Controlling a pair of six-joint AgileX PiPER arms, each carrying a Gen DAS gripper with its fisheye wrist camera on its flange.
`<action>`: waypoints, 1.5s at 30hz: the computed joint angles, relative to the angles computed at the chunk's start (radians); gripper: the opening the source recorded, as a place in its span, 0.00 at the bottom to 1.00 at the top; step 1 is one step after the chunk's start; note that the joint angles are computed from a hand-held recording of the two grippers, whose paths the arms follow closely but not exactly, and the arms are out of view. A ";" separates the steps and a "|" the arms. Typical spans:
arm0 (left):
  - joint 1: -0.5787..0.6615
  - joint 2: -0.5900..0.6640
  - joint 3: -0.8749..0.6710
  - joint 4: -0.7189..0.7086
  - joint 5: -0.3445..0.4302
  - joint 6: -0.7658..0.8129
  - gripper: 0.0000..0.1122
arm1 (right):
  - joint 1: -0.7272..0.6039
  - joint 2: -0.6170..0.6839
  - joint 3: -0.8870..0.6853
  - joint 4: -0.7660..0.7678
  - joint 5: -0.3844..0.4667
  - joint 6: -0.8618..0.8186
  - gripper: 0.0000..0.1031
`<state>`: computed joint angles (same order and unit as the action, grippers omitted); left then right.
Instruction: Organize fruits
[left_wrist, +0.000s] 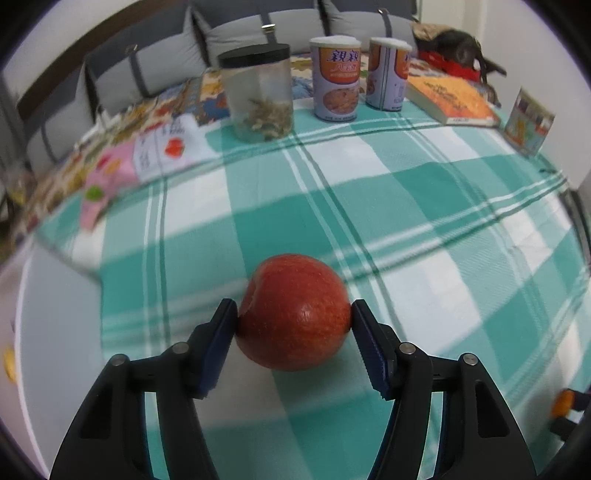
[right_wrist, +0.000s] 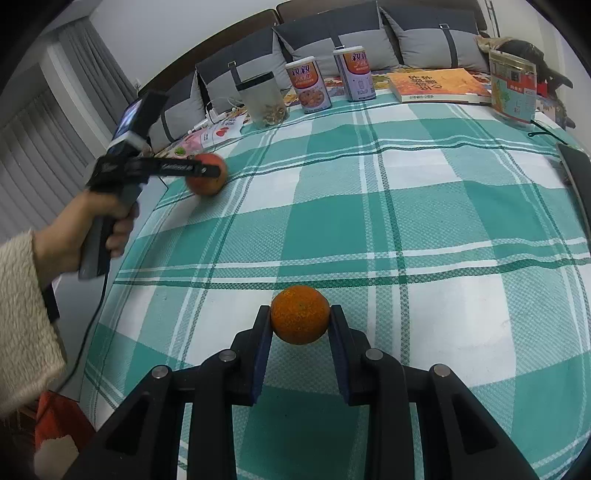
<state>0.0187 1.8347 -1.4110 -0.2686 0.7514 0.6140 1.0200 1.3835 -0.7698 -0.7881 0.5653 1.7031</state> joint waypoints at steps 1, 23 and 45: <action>0.029 -0.048 0.050 -0.057 0.030 0.038 0.58 | 0.008 -0.008 -0.001 0.002 0.008 0.001 0.30; 0.581 -0.434 0.529 -0.450 0.261 0.450 0.63 | 0.233 0.202 -0.208 0.171 0.278 -0.188 0.30; 0.605 -0.398 0.532 -0.427 0.241 0.497 0.75 | 0.223 0.239 -0.229 0.132 0.270 -0.157 0.80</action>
